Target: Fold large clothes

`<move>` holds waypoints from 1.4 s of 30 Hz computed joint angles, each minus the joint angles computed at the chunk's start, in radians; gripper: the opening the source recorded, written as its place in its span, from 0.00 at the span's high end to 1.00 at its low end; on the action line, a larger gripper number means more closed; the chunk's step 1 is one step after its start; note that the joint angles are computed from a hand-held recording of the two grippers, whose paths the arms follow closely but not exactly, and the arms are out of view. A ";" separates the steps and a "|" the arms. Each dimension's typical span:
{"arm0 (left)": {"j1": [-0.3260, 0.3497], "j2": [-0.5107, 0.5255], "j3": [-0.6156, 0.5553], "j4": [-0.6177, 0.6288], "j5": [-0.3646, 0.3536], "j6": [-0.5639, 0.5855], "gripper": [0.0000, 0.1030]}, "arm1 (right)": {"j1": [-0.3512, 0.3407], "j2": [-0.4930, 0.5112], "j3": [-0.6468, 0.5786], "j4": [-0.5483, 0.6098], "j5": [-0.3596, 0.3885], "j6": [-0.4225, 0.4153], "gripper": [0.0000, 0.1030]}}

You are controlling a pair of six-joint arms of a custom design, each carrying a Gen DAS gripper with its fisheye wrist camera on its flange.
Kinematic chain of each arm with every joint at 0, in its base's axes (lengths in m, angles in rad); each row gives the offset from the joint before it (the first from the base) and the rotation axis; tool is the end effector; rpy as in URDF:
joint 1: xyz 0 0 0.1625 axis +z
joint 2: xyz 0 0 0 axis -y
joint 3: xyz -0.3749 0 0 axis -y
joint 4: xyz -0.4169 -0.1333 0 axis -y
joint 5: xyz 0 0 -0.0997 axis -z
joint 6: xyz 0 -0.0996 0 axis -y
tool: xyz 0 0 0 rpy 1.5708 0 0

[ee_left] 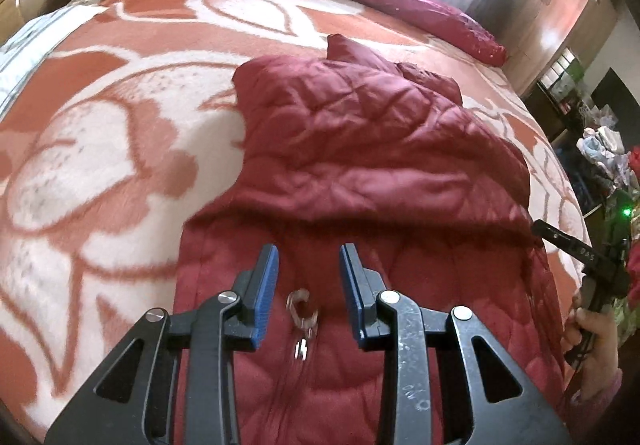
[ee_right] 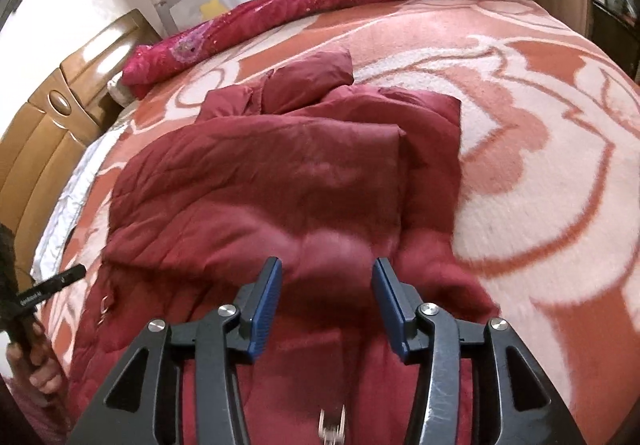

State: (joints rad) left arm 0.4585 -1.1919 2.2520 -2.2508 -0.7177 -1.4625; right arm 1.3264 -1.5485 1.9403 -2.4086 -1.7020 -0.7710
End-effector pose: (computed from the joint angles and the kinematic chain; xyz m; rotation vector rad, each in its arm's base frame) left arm -0.2761 -0.3686 0.0493 -0.2114 2.3985 -0.9175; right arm -0.0106 -0.5397 0.3320 0.6824 -2.6905 0.4614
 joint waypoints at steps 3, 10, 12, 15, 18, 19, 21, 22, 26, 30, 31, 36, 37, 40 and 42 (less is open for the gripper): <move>-0.034 -0.018 0.026 0.026 -0.022 -0.059 0.72 | -0.022 -0.062 0.029 0.059 0.018 -0.003 0.53; -0.153 -0.091 0.099 0.144 -0.067 -0.259 0.71 | -0.090 -0.250 0.118 0.219 0.064 -0.079 0.40; -0.186 -0.115 0.122 0.174 -0.084 -0.310 0.65 | -0.115 -0.304 0.141 0.254 0.073 -0.101 0.36; -0.238 -0.148 0.148 0.242 -0.113 -0.394 0.58 | -0.164 -0.371 0.161 0.314 0.090 -0.123 0.35; -0.275 -0.182 0.172 0.281 -0.139 -0.445 0.47 | -0.213 -0.425 0.171 0.356 0.107 -0.146 0.33; -0.287 -0.192 0.179 0.298 -0.149 -0.465 0.45 | -0.231 -0.447 0.176 0.368 0.110 -0.156 0.33; -0.304 -0.209 0.192 0.319 -0.166 -0.493 0.43 | -0.255 -0.471 0.176 0.383 0.115 -0.171 0.32; -0.309 -0.216 0.199 0.318 -0.174 -0.497 0.43 | -0.269 -0.486 0.175 0.390 0.117 -0.180 0.32; -0.335 -0.247 0.228 0.334 -0.205 -0.536 0.39 | -0.316 -0.529 0.165 0.393 0.132 -0.200 0.27; -0.366 -0.281 0.263 0.336 -0.232 -0.577 0.39 | -0.358 -0.534 0.144 0.383 0.141 -0.198 0.26; -0.371 -0.285 0.268 0.335 -0.238 -0.584 0.39 | -0.369 -0.533 0.140 0.380 0.139 -0.196 0.26; -0.392 -0.300 0.290 0.320 -0.267 -0.589 0.39 | -0.419 -0.521 0.121 0.422 0.147 -0.202 0.26; -0.395 -0.304 0.296 0.312 -0.272 -0.586 0.39 | -0.427 -0.518 0.118 0.436 0.146 -0.206 0.26; -0.421 -0.337 0.337 0.262 -0.287 -0.581 0.33 | -0.450 -0.512 0.117 0.466 0.138 -0.215 0.26; -0.440 -0.364 0.369 0.227 -0.294 -0.585 0.31 | -0.465 -0.515 0.123 0.483 0.129 -0.224 0.26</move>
State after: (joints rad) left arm 0.0186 -1.5558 2.6214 -2.0242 -1.0121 -2.0479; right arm 0.8616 -2.0631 2.0630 -1.9259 -1.5728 -0.9951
